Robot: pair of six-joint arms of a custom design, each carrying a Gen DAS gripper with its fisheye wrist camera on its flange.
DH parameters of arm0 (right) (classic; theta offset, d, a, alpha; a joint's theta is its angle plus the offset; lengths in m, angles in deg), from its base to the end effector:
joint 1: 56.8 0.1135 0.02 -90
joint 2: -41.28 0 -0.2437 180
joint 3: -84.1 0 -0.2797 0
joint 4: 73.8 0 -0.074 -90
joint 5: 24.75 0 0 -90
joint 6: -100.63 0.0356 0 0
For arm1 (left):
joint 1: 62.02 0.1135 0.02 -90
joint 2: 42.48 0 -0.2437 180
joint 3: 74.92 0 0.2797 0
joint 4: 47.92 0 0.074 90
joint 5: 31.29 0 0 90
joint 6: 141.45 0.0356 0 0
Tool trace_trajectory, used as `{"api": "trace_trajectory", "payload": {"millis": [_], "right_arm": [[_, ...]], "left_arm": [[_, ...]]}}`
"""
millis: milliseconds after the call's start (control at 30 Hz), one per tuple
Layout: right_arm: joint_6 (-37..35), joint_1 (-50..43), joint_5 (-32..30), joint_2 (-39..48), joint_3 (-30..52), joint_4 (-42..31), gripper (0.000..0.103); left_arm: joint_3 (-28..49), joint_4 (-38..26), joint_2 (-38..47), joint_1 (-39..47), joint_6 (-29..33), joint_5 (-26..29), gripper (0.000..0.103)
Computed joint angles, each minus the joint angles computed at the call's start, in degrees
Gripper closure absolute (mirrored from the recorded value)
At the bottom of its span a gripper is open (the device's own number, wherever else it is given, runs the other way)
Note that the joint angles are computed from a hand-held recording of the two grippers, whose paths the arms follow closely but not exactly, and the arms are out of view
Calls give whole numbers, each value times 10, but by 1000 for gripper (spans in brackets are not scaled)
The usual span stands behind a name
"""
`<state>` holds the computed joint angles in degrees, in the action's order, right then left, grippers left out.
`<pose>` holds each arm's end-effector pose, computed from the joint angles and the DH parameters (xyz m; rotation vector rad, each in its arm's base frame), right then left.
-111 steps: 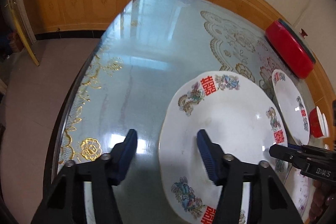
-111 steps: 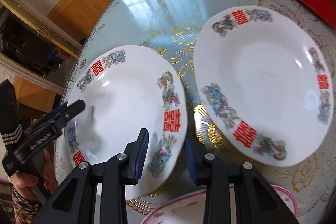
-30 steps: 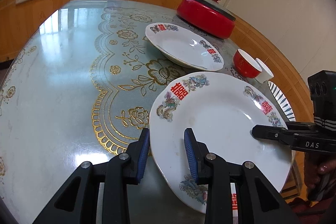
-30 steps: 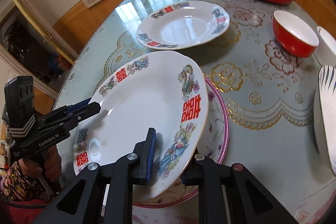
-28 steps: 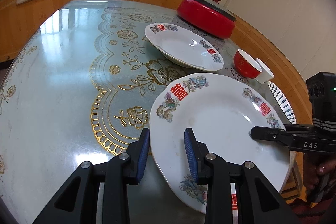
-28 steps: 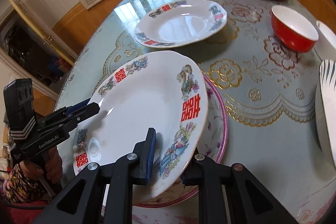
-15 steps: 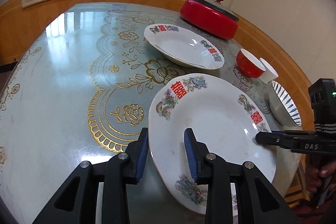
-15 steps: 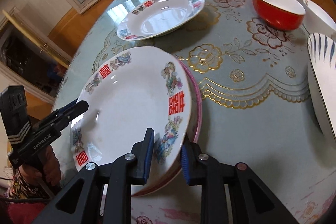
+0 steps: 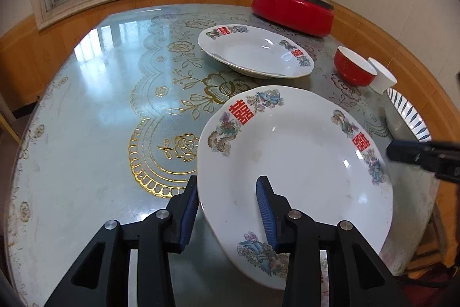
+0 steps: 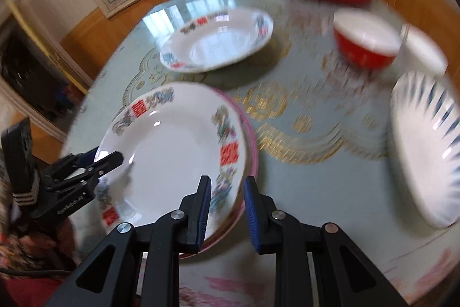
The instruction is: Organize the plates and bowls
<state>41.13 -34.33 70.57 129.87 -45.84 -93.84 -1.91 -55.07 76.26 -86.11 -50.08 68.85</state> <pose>0.2691 0.1077 0.0895 0.2161 2.5931 0.2183 0.3610 -0.1683 0.0399 0.6269 2.4354 -0.3849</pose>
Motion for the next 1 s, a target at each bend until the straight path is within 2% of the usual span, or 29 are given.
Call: {"api": "trace_trajectory", "payload": {"millis": [167,233,333,433,600,767,900,1000], "right_arm": [[0,-14,-24,-3,-1,-1,79],[5,-23,-44,3,-5,9,79],[14,-26,-58,13,-10,18,79],[14,-31,-72,24,-11,28,79],[3,-27,-56,52,4,25,89],[-7,-36,-71,50,3,31,88],[0,-62,-113,27,-16,50,86],[1,-75,-121,13,-18,51,81]], "left_arm": [[-23,11,-29,-11,0,-36,61],[-39,18,-50,-7,-6,-30,60],[-29,-4,-49,-3,-7,-12,60],[-27,-2,-43,-9,-11,-24,60],[-28,-4,-45,-18,-20,-36,60],[-30,-9,-52,-23,-10,-33,60],[-19,-28,-58,-15,-22,-29,49],[-14,-29,-65,-10,-28,-37,37]]}}
